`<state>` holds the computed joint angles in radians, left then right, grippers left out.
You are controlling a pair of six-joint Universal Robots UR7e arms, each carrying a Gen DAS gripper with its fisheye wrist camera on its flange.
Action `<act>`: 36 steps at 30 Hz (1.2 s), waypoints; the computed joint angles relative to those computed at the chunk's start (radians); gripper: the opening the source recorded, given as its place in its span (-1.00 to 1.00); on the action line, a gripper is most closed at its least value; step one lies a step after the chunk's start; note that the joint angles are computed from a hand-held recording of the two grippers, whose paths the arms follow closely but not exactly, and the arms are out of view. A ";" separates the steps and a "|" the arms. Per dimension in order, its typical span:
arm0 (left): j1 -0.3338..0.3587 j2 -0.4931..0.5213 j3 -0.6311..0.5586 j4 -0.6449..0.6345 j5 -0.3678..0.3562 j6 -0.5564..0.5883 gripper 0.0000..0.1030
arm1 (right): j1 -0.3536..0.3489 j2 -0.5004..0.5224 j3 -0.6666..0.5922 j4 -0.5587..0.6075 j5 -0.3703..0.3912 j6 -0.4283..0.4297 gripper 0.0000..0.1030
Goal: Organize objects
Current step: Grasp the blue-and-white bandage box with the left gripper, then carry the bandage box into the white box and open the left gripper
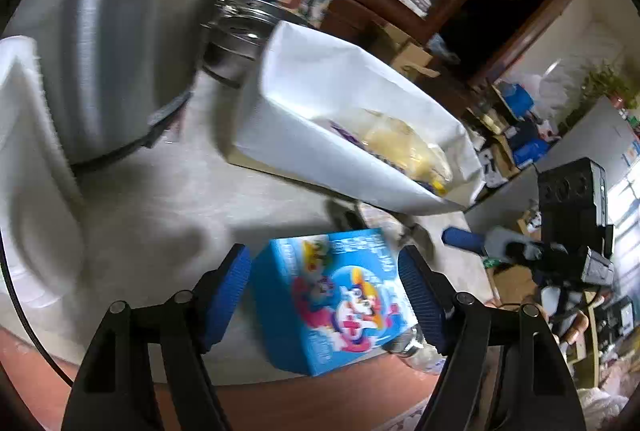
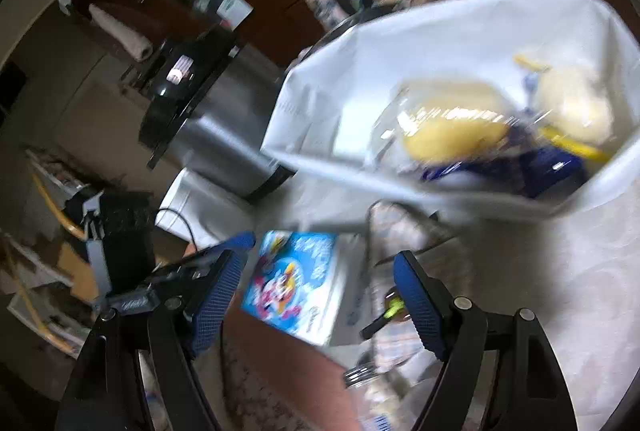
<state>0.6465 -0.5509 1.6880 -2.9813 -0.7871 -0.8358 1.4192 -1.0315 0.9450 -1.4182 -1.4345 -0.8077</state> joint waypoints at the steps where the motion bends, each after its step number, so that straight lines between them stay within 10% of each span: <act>1: 0.004 -0.003 0.000 0.008 -0.007 -0.004 0.45 | 0.001 0.005 -0.006 0.023 0.003 0.000 0.53; 16: 0.040 0.016 -0.093 0.281 -0.122 -0.093 0.47 | -0.005 0.046 -0.006 0.196 -0.020 0.069 0.54; 36: -0.047 0.087 -0.407 0.609 0.132 -0.159 0.53 | 0.005 -0.002 -0.099 0.198 0.267 0.007 0.55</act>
